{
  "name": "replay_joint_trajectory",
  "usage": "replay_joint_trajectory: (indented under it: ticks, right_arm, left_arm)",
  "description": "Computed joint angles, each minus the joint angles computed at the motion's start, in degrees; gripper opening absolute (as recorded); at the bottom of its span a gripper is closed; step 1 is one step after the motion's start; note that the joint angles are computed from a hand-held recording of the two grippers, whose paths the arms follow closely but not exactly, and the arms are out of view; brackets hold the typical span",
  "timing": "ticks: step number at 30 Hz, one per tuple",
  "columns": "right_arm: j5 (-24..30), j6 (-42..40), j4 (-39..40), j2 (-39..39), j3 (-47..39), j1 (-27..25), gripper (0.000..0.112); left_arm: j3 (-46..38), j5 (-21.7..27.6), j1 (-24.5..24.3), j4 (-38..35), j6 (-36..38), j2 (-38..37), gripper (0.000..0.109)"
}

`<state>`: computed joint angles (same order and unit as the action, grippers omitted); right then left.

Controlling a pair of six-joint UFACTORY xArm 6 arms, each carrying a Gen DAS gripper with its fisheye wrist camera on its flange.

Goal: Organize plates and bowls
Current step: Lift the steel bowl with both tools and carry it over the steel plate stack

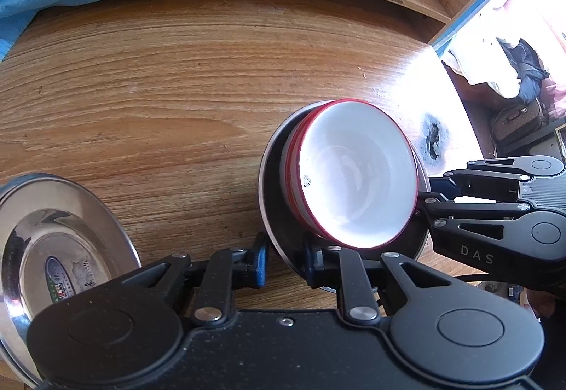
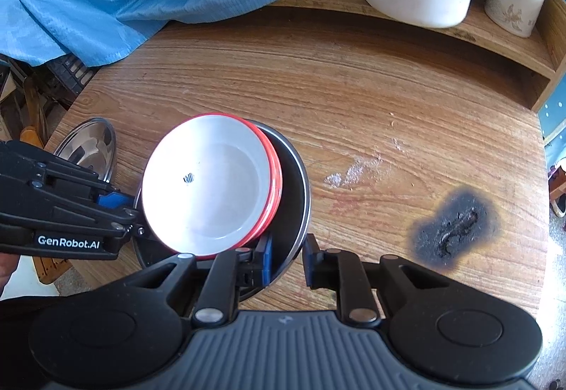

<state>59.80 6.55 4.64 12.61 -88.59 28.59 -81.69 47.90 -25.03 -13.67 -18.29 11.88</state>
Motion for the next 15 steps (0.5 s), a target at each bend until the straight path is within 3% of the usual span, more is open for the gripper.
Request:
replay_joint_trajectory:
  ticks: [15]
  right_arm:
    - [1.24, -3.80, 0.45, 5.66, -8.65, 1.46, 0.020]
  left_arm:
    - [6.42, -5.45, 1.46, 2.61, -5.13, -5.42, 0.021]
